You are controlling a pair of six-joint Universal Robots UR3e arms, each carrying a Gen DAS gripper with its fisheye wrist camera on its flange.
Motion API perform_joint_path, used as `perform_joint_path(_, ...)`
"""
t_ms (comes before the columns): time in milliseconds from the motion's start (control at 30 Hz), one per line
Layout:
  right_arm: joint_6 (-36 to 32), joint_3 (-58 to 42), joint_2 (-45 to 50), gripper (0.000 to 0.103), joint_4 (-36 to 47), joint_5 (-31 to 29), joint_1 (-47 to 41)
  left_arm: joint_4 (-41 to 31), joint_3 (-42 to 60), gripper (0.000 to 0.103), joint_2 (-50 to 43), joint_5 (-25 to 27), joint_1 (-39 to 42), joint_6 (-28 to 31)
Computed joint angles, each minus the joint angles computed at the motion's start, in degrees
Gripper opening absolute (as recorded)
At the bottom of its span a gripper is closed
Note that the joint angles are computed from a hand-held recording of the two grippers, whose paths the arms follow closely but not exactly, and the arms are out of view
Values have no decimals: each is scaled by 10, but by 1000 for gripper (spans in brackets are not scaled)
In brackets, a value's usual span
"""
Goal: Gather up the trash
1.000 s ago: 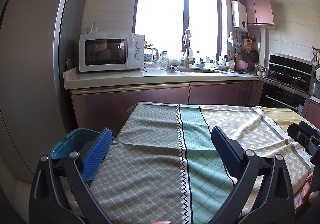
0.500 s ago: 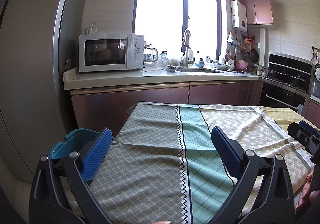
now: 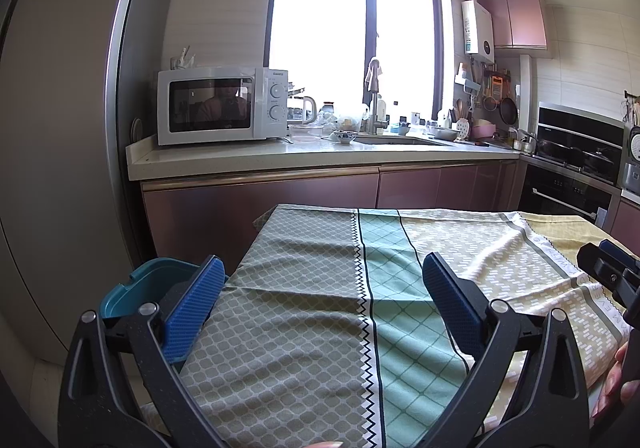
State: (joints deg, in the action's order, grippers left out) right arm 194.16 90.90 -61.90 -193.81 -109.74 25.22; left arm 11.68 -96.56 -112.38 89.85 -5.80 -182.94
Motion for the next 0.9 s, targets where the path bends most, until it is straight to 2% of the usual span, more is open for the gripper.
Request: perform_joint_path(900, 6, 1, 1, 96, 0, -7, 4, 0, 0, 97, 0, -1, 0, 0)
